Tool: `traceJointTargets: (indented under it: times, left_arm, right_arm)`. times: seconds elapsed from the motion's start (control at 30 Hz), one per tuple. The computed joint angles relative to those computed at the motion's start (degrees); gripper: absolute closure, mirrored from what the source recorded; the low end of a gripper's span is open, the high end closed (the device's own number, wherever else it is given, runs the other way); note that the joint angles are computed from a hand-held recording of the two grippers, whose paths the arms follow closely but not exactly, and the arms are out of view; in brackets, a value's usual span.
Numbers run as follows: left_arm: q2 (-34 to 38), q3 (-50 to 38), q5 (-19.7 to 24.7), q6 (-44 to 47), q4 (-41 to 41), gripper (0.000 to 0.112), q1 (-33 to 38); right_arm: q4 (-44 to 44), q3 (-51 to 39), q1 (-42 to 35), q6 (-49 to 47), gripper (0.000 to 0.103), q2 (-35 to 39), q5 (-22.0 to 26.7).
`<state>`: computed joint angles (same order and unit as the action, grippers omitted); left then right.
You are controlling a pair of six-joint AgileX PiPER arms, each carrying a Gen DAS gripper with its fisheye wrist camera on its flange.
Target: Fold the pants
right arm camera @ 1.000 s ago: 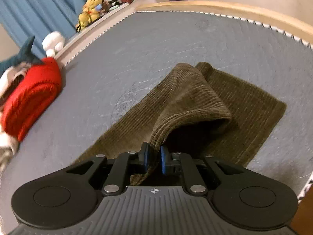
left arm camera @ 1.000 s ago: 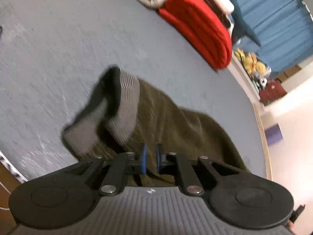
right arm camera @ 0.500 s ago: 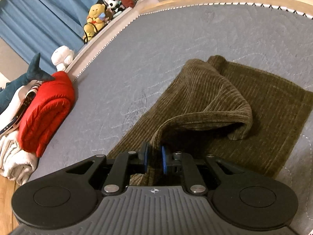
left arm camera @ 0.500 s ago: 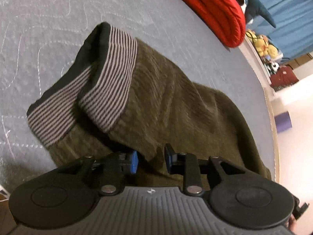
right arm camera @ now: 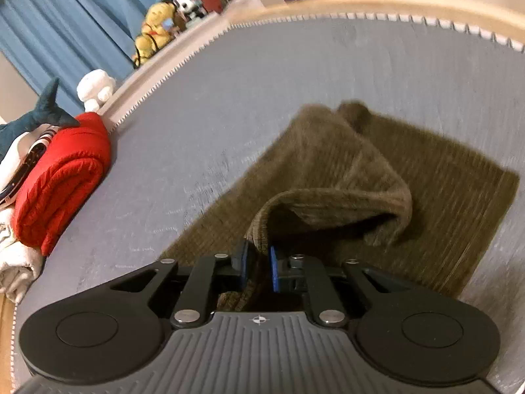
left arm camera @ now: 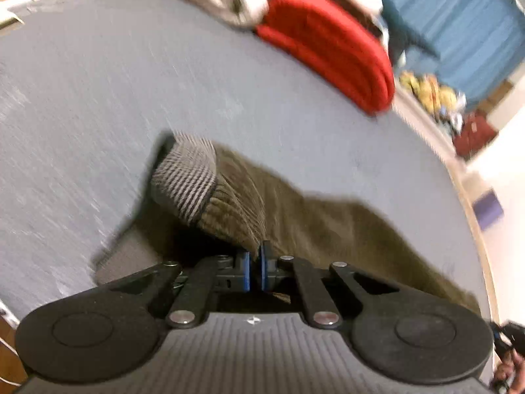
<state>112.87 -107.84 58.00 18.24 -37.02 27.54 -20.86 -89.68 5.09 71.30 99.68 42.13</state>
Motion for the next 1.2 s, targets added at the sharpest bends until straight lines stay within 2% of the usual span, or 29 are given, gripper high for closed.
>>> traceJointTargets:
  times: [0.1, 0.2, 0.27, 0.33, 0.4, 0.43, 0.47, 0.5, 0.53, 0.57, 0.63, 0.73, 0.8, 0.87, 0.93, 1.0, 1.07, 1.2]
  left_arm:
    - [-2.3, 1.5, -3.6, -0.1, -1.5, 0.108, 2.6]
    - [-2.7, 1.6, -2.0, -2.2, 0.6, 0.108, 3.3]
    - [0.0, -1.9, 2.7, -8.4, 5.9, 0.108, 2.3]
    - [4.0, -7.1, 9.2, -15.4, 8.6, 0.105, 2.5]
    - [5.1, -9.6, 10.3, -20.6, 12.8, 0.093, 2.0]
    - [4.7, -9.7, 9.6, -21.8, 14.6, 0.073, 2.0]
    - [3.3, -8.1, 7.1, -22.9, 17.0, 0.061, 1.6]
    - [2.2, -7.2, 5.0, -24.3, 19.5, 0.058, 0.7]
    - [0.0, -4.7, 1.1, -25.9, 23.3, 0.058, -0.6]
    - [-1.8, -2.5, -2.0, -26.6, 25.4, 0.058, -1.7]
    - [-5.1, 2.0, -7.2, -24.5, 25.9, 0.056, -2.2]
    - [-7.6, 5.3, -11.8, -20.9, 25.4, 0.056, -6.1]
    - [-9.8, 8.9, -13.7, -14.4, 21.9, 0.053, -7.5]
    - [-11.0, 11.2, -15.6, -11.8, 21.7, 0.053, -11.1]
    - [-10.3, 10.7, -14.9, -10.5, 21.6, 0.053, -14.1]
    - [-9.9, 10.9, -15.1, -9.0, 20.7, 0.053, -16.1]
    - [-10.1, 11.7, -16.1, -8.3, 21.4, 0.053, -18.4]
    - [-9.6, 11.9, -17.0, -7.1, 20.9, 0.051, -21.0]
  right_arm:
    - [-10.3, 0.8, 2.9, 7.6, 0.092, -2.5, 0.4]
    - [-18.0, 1.2, 6.0, 12.7, 0.092, -4.5, 2.3]
    - [-14.6, -2.8, 6.9, 7.0, 0.092, -2.5, 8.5]
    - [-5.6, -7.7, 5.6, -0.4, 0.091, 1.1, 16.3]
    - [3.0, -6.7, 2.5, -2.1, 0.091, 2.0, 18.9]
    - [6.0, -5.2, 1.0, -2.6, 0.09, 1.7, 18.3]
    - [7.1, -3.5, 0.2, -2.4, 0.087, 1.1, 17.4]
    - [7.1, -1.6, -0.5, -1.4, 0.086, 0.0, 15.9]
    - [6.6, 0.2, -1.1, 0.2, 0.081, -1.2, 14.5]
    - [6.3, 2.1, -1.9, 2.0, 0.066, -2.6, 12.8]
    - [5.4, 5.5, -3.4, 6.5, 0.052, -5.2, 9.5]
    - [5.3, 11.3, -6.7, 10.0, 0.052, -8.5, 3.3]
    - [5.8, 14.5, -9.1, 11.8, 0.052, -10.2, -0.6]
    - [5.6, 17.4, -10.9, 13.8, 0.051, -11.7, -3.8]
    - [7.3, 20.9, -13.3, 14.3, 0.051, -12.9, -9.0]
    - [13.4, 24.2, -16.3, 9.8, 0.048, -13.5, -15.1]
    - [22.1, 26.4, -19.3, 1.6, 0.046, -13.7, -19.2]
    - [32.6, 27.5, -22.0, -9.6, 0.046, -13.0, -21.8]
